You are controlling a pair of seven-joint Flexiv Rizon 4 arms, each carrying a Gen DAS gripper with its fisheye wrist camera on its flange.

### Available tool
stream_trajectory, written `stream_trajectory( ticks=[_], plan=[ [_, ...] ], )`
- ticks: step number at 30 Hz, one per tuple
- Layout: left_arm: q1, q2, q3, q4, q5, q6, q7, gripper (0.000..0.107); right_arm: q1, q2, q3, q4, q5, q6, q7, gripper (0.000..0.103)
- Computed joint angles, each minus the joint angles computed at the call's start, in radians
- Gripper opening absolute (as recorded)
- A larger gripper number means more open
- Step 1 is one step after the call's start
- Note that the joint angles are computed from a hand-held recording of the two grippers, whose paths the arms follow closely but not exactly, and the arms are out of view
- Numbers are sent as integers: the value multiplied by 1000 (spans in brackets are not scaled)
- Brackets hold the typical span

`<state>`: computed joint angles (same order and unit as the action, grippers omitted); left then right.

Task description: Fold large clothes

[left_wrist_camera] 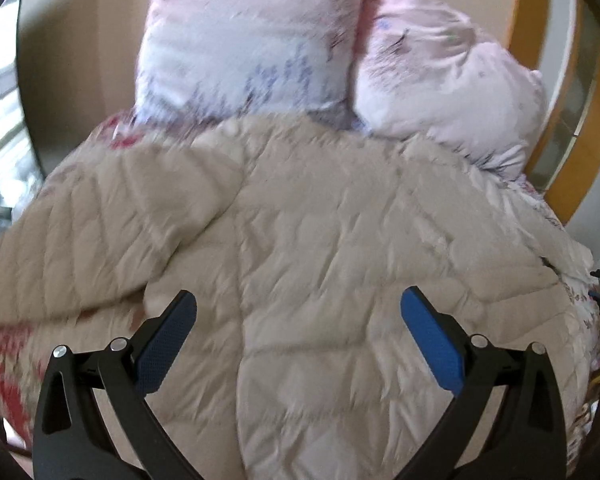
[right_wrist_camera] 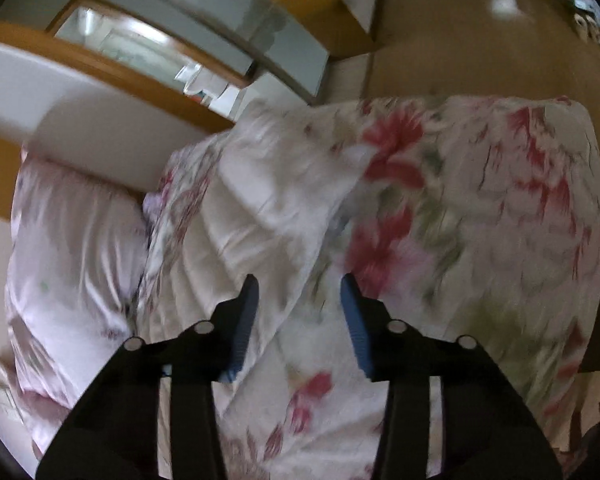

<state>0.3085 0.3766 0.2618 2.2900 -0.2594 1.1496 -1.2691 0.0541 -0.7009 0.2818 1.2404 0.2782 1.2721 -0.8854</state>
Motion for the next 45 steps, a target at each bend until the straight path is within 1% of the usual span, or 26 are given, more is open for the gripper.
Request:
stream_trajectory(
  ticks=[1, 2, 6, 7, 8, 10, 11, 12, 15, 17, 19, 20, 22, 24, 27, 28, 30, 32, 35, 38, 39, 40, 41, 42, 44, 45],
  plan=[
    [-13, -10, 2, -2, -10, 19, 19, 102, -3, -11, -6, -13, 1, 4, 3, 38],
    [-17, -20, 0, -9, -15, 16, 25, 102, -8, -23, -9, -28, 0, 4, 6, 37],
    [-40, -63, 7, -37, -74, 4, 55, 102, -21, -58, -19, -77, -7, -9, 20, 25],
    [-62, -73, 19, -37, -119, 12, 87, 102, -11, -62, -32, -85, -17, -15, 32, 21],
    [-96, -80, 35, -32, -186, 30, 141, 102, 2, -72, -46, -104, -32, -22, 47, 20],
    [-140, -88, 49, -26, -292, 56, 223, 102, 18, -84, -64, -125, -59, -29, 59, 10],
    [-160, -94, 55, -26, -348, 61, 268, 102, 24, -105, -74, -155, -107, -36, 82, 8],
    [-165, -99, 52, -29, -379, 58, 291, 102, 51, -98, -115, -153, -115, -38, 82, 7],
    [-172, -115, 46, -46, -471, 29, 348, 102, 122, -57, -207, -94, -231, -1, 114, 6],
    [-182, -128, 49, -59, -569, -7, 393, 102, 151, -43, -228, -89, -301, 21, 106, 6],
    [-177, -136, 46, -68, -647, -47, 418, 102, 168, -32, -216, -87, -348, 48, 73, 6],
    [-171, -141, 44, -74, -678, -71, 422, 102, 173, -21, -194, -85, -367, 64, 38, 6],
    [-164, -147, 38, -81, -743, -108, 442, 102, 169, -18, -122, -108, -378, 78, -47, 6],
    [-164, -153, 32, -88, -840, -146, 474, 102, 161, -20, -17, -133, -365, 83, -172, 6],
    [-146, -165, 26, -103, -930, -232, 459, 102, 146, -21, 179, -159, -318, 37, -409, 6],
    [-136, -177, 28, -112, -957, -280, 439, 102, 155, -18, 214, -162, -308, 20, -460, 5],
    [-117, -194, 18, -124, -991, -330, 408, 102, 159, -22, 329, -166, -279, -36, -613, 6],
    [-103, -210, 5, -131, -1025, -368, 384, 102, 181, -26, 393, -170, -256, -95, -711, 5],
    [-91, -232, -14, -137, -1076, -415, 363, 102, 228, -24, 436, -157, -231, -198, -804, 6],
    [-82, -262, -31, -147, -1099, -469, 314, 102, 277, -24, 420, -160, -224, -318, -839, 15],
    [-79, -272, -37, -148, -1105, -481, 297, 101, 280, -13, 412, -147, -211, -332, -844, 33],
    [-78, -281, -45, -149, -1111, -486, 283, 99, 275, -1, 409, -135, -189, -344, -850, 58],
    [-76, -288, -51, -150, -1116, -488, 276, 96, 261, 14, 412, -116, -154, -334, -857, 66],
    [-74, -294, -55, -150, -1116, -495, 267, 92, 241, 31, 417, -94, -113, -315, -868, 70],
    [-72, -308, -64, -156, -1114, -502, 247, 89, 191, 59, 432, -73, -28, -316, -889, 71],
    [-71, -314, -70, -159, -1113, -502, 241, 87, 188, 56, 424, -91, -3, -324, -881, 72]
  ],
)
